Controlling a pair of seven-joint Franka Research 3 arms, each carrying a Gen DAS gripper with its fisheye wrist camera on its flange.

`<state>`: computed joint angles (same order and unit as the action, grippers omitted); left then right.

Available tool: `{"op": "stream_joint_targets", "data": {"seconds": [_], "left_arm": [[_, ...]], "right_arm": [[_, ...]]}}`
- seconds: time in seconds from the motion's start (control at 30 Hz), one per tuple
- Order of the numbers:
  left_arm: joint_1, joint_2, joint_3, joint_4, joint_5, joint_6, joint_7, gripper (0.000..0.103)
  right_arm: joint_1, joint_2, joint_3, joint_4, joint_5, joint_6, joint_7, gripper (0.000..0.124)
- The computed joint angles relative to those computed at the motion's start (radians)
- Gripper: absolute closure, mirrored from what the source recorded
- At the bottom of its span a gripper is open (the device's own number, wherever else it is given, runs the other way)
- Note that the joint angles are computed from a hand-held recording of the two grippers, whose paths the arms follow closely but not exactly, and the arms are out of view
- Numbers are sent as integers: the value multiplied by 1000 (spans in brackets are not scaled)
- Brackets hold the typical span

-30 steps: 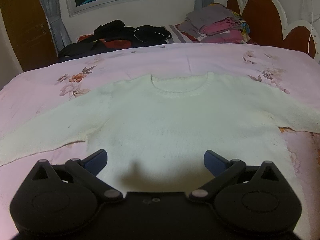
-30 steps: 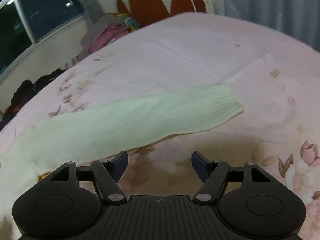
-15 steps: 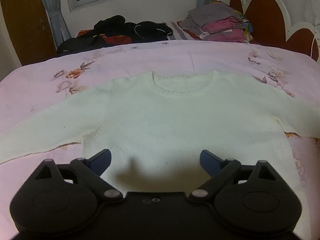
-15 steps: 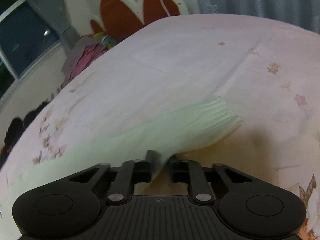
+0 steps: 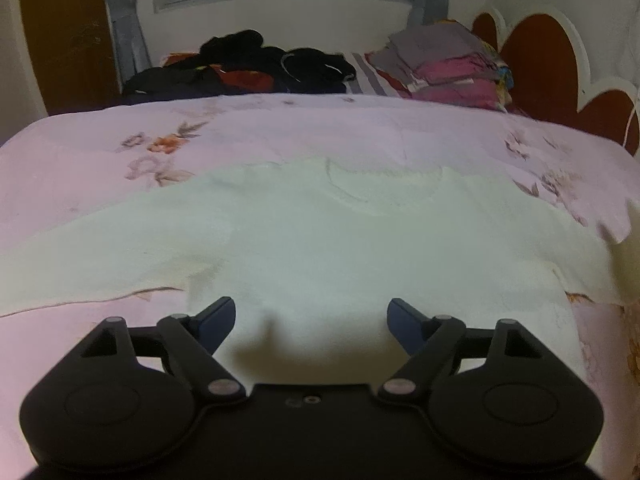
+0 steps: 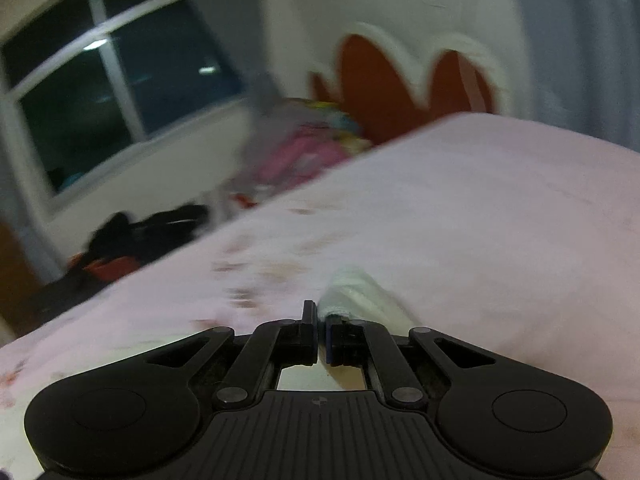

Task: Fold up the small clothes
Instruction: 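Fold the held sleeve across the sweater body, then open the right tool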

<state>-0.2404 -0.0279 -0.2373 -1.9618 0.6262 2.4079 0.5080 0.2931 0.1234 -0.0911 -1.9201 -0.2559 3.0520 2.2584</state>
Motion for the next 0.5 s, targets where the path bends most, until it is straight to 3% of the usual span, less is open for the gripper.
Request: {"op": "stream_joint_targets", "data": {"seconds": [0.13,0.27,0.4,0.5], "left_arm": [[20,-51,11,-50,1,15,-23,21],[49,-94,19,-97,-1,31,-33,21],[79,-127,24,-139,-5,39,-40,21],[97,-142,26,-161,-6,53,-41,21]], "right_arm": [[-22,92,155,119,211,9,-248,121],[7,199,261,251,312,-32,-428,121],[58,300,319,366,374,-126,-546,121],[110,350,312,411,397,-179,-594,121]]}}
